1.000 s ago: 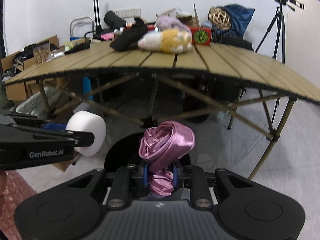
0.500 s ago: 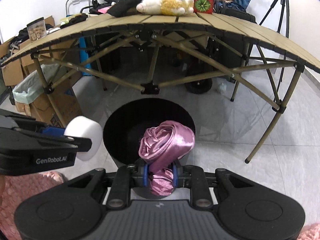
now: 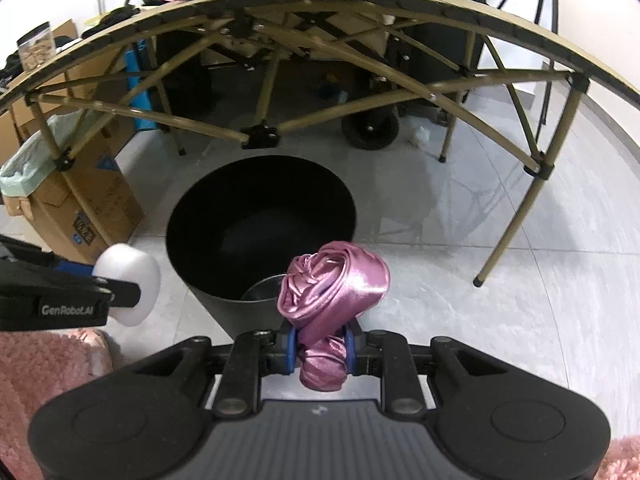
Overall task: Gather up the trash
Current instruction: 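Carry the foam roll with the left gripper down over the bin while the right carries the scrunchie, then open the left gripper to drop the white foam roll into the bin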
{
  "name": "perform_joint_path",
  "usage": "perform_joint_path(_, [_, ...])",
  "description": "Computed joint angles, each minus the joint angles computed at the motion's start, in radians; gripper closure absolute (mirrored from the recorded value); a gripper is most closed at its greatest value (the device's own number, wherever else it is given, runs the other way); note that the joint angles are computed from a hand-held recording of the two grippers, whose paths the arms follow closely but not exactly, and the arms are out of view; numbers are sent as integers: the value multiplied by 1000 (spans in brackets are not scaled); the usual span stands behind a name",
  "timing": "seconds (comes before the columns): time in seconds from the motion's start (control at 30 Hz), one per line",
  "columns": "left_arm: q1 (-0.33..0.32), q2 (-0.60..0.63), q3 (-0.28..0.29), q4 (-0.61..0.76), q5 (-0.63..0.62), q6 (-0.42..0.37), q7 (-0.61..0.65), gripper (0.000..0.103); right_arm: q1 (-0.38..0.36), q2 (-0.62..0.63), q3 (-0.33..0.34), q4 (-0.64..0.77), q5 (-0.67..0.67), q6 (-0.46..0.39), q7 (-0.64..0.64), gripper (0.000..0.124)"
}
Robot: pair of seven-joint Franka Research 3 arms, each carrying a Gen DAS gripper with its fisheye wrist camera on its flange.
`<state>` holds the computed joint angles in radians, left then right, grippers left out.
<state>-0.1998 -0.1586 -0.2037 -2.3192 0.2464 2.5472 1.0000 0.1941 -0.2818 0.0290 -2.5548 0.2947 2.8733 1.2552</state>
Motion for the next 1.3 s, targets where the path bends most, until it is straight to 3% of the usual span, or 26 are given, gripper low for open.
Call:
perform_joint_path(0.4, [0,100,4,110,-66,-90,42,74,-31,29,3,18,-24,9,58,103])
perform_joint_path(0.77, [-4,210,-6,249,-56,-116,43,74,-75,59,15,39,-91,39,162,103])
perform_joint_path(1.3, [-18,388,-7,478,-51,-226,16,74,-146,130,37,119,-295,86,336,103])
